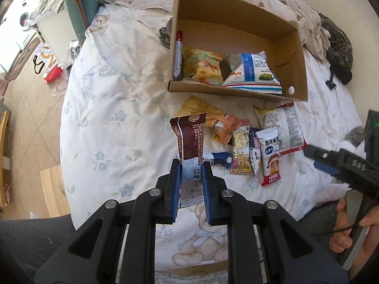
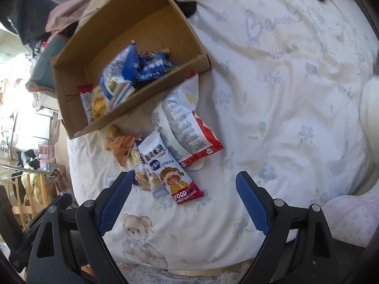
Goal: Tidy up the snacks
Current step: 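Grasp a brown striped snack stick with the left gripper while the right grasps a white FOOD rice cake packet, then carry both snacks over the box, lower them inside and open both grippers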
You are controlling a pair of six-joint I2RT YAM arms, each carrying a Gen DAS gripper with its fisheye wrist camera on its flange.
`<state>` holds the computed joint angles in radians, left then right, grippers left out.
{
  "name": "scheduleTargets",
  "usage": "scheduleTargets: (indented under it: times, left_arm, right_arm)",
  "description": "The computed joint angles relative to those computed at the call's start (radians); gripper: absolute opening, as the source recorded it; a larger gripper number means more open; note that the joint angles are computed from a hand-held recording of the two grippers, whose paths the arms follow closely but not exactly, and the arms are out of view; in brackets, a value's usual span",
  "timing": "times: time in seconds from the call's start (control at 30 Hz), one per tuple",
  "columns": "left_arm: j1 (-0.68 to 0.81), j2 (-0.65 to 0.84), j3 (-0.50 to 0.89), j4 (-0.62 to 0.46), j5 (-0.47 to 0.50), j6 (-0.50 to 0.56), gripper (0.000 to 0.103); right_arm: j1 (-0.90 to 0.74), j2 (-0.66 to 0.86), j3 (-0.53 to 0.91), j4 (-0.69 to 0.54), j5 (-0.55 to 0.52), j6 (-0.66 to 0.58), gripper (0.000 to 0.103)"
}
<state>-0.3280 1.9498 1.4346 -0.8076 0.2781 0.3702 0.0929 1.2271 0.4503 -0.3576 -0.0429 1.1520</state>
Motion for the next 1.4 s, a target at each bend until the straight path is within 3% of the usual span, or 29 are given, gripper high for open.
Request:
scheduleTargets:
  times: [0.23, 0.5, 0.53, 0.6, 0.9, 1.03, 1.17, 1.4]
  left_arm:
    - [-0.01, 0.032, 0.031, -0.019, 0.008, -0.032, 0.014]
    - [-0.021, 0.045, 0.036, -0.007, -0.006, -0.047, 0.014]
    - [-0.022, 0.047, 0.035, 0.0, -0.013, -0.047, 0.014]
    - [-0.023, 0.055, 0.036, 0.01, -0.026, -0.051, 0.014]
    - [-0.037, 0.055, 0.044, 0.014, -0.022, -0.059, 0.014]
    - [-0.041, 0.04, 0.028, 0.033, -0.025, -0.058, 0.014]
    - [-0.015, 0.016, 0.025, 0.045, -0.005, -0.067, 0.014]
    - [0.042, -0.062, -0.016, 0.085, 0.048, -0.057, 0.014]
  right_arm:
    - [-0.017, 0.243, 0.078, 0.063, -0.072, -0.071, 0.089]
    - [0.074, 0.452, 0.226, 0.032, -0.042, -0.161, 0.068]
    - [0.084, 0.473, 0.24, 0.022, -0.034, -0.171, 0.063]
    - [0.103, 0.502, 0.26, 0.0, -0.031, -0.188, 0.04]
    - [0.194, 0.149, 0.069, -0.005, -0.027, -0.057, 0.034]
    - [0.268, 0.013, 0.053, -0.048, 0.018, 0.021, 0.033]
    - [0.4, -0.128, 0.11, -0.198, 0.207, 0.13, 0.033]
    - [0.512, -0.276, 0.195, -0.381, 0.421, 0.265, 0.033]
